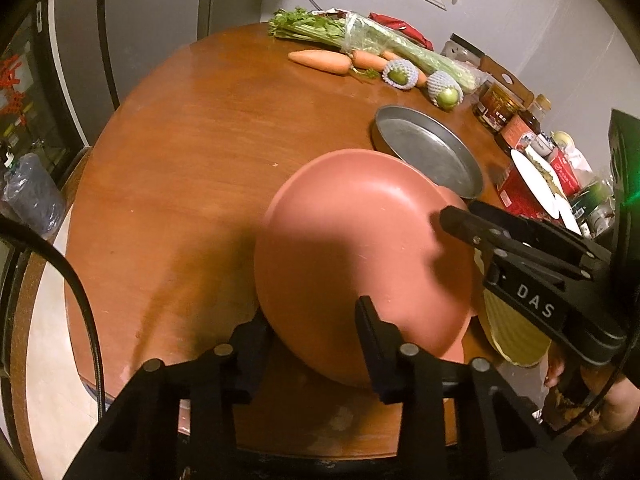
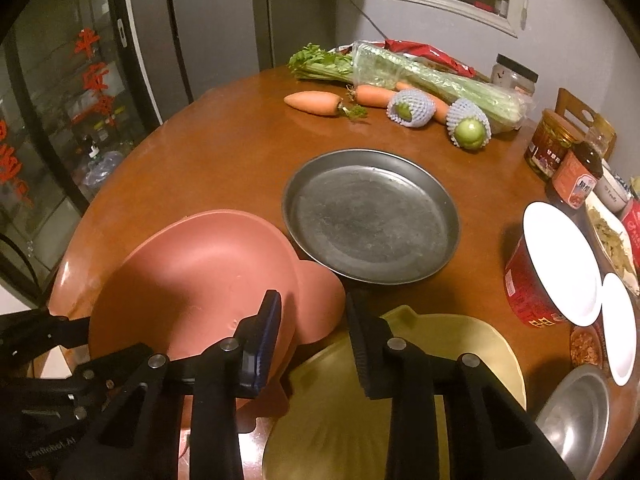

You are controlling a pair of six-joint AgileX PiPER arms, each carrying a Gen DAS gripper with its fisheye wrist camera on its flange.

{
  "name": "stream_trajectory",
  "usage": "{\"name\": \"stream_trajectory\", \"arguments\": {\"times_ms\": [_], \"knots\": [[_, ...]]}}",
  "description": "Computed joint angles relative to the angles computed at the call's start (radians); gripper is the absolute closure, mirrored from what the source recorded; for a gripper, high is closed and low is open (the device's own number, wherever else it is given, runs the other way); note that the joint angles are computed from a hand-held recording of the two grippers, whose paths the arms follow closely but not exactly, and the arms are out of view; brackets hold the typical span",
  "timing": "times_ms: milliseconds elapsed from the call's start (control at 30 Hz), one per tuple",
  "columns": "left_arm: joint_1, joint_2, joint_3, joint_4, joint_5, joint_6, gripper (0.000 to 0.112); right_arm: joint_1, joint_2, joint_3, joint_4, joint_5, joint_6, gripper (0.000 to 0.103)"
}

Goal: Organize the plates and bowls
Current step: 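Grasp the pink pig-shaped plate with the left gripper and lift it, then carry the pink plate with the left gripper away from the shell plate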

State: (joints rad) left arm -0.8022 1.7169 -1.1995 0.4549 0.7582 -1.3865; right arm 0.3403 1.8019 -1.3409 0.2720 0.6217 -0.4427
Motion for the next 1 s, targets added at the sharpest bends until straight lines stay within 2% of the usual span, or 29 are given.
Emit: {"name": "stream_trajectory", "arguments": {"times_ms": [533, 1000], "knots": [[0.091, -0.078, 0.077, 0.083, 0.024, -0.039, 0.076, 0.078, 0.0, 0.013, -0.009, 0.014, 0.087, 0.069], [0.199, -0.013, 0.024, 0.083, 0.024, 0.06, 0.076, 0.105, 0.028, -0.035, 0.03, 0.035, 0.122, 0.067]]}}
